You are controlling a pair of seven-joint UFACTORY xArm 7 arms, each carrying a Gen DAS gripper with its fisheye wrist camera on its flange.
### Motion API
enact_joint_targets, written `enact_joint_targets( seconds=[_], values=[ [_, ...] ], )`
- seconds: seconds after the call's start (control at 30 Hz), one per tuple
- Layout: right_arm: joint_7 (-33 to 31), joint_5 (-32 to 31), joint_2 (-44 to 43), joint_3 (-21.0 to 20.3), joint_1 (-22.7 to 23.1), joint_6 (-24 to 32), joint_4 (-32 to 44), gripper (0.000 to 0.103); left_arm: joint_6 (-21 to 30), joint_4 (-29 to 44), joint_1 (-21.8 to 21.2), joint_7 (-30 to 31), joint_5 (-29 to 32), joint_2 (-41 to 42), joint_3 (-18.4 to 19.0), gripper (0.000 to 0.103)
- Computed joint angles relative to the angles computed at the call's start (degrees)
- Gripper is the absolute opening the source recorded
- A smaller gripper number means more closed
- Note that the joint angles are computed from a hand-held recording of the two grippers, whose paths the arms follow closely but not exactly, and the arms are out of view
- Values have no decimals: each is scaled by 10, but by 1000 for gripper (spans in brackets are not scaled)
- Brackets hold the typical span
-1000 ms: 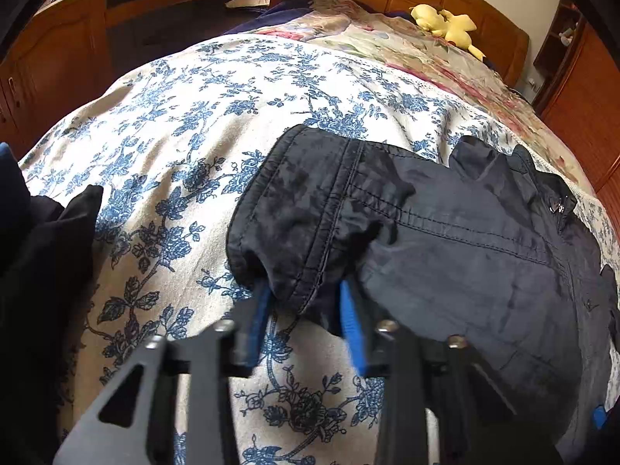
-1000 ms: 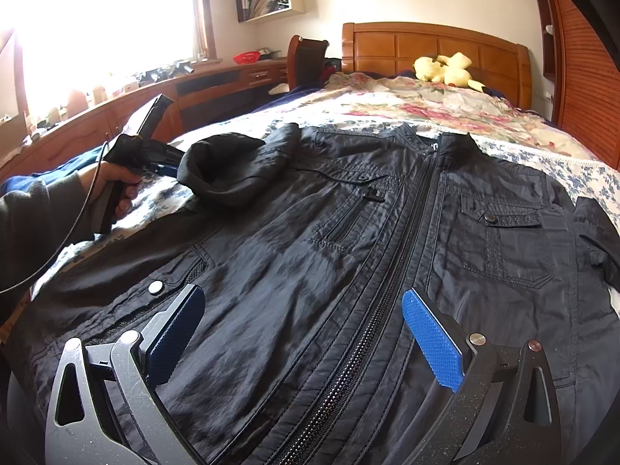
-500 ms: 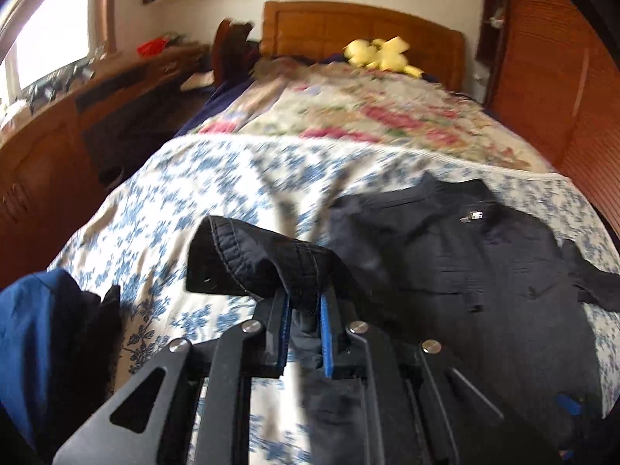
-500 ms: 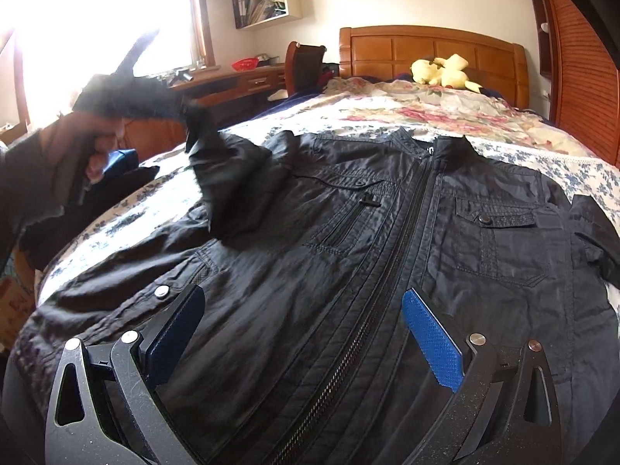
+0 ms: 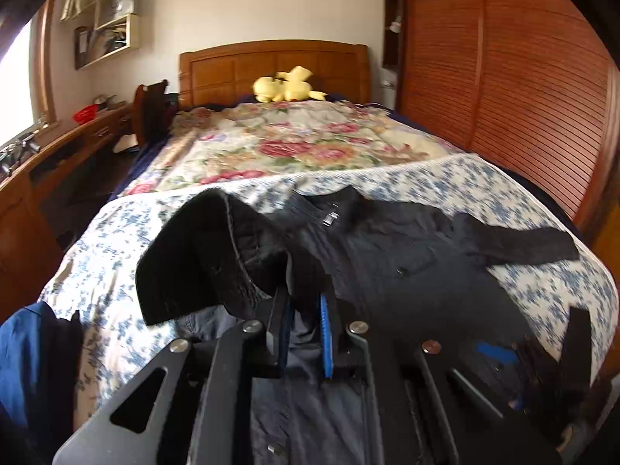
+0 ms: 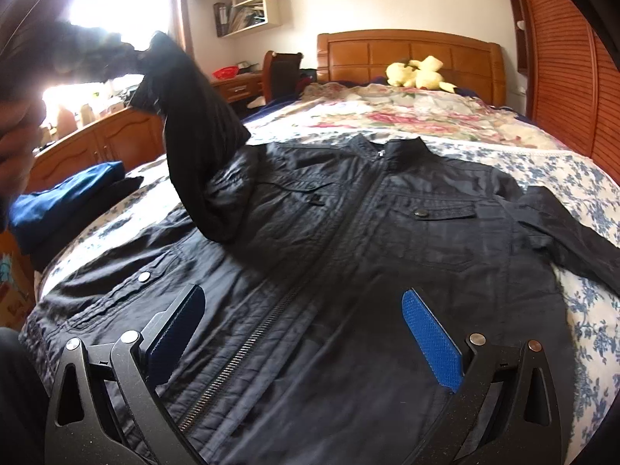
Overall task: Fold large clothes
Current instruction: 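Carry the held sleeve with the left gripper across the jacket body, then open the left gripper to release the sleeve and withdraw it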
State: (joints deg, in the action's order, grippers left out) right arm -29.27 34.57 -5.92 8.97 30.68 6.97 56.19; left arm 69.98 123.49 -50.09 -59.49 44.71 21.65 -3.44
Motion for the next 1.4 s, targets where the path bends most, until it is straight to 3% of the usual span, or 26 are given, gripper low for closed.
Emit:
enact_joint_targets(
  seconds=[0.2, 0.4, 0.6, 0.73, 0.9, 1.17, 1.4],
  values=[
    [3, -1, 12, 2, -10, 20, 9, 103, -7, -52, -15, -36, 16, -13, -12, 10],
    [23, -18, 24, 12, -24, 28, 14, 103, -41, -134, 2, -67, 24, -45, -29, 14],
    [111, -120, 34, 27, -42, 22, 10, 103, -93, -246, 24, -140, 74, -101, -56, 22],
    [171, -190, 40, 31, -51, 22, 10, 103, -86, -255, 37, -111, 77, -110, -78, 30],
    [221, -240, 43, 31, -58, 21, 9, 103, -101, -292, 50, -120, 88, -154, -99, 41],
    [317, -366, 41, 37, -66, 48, 21, 103, -94, -372, 97, -155, 94, -236, -139, 46],
    [289, -357, 30, 49, -41, 79, 49, 103, -87, -450, 154, -192, 99, -320, -174, 47]
  ],
)
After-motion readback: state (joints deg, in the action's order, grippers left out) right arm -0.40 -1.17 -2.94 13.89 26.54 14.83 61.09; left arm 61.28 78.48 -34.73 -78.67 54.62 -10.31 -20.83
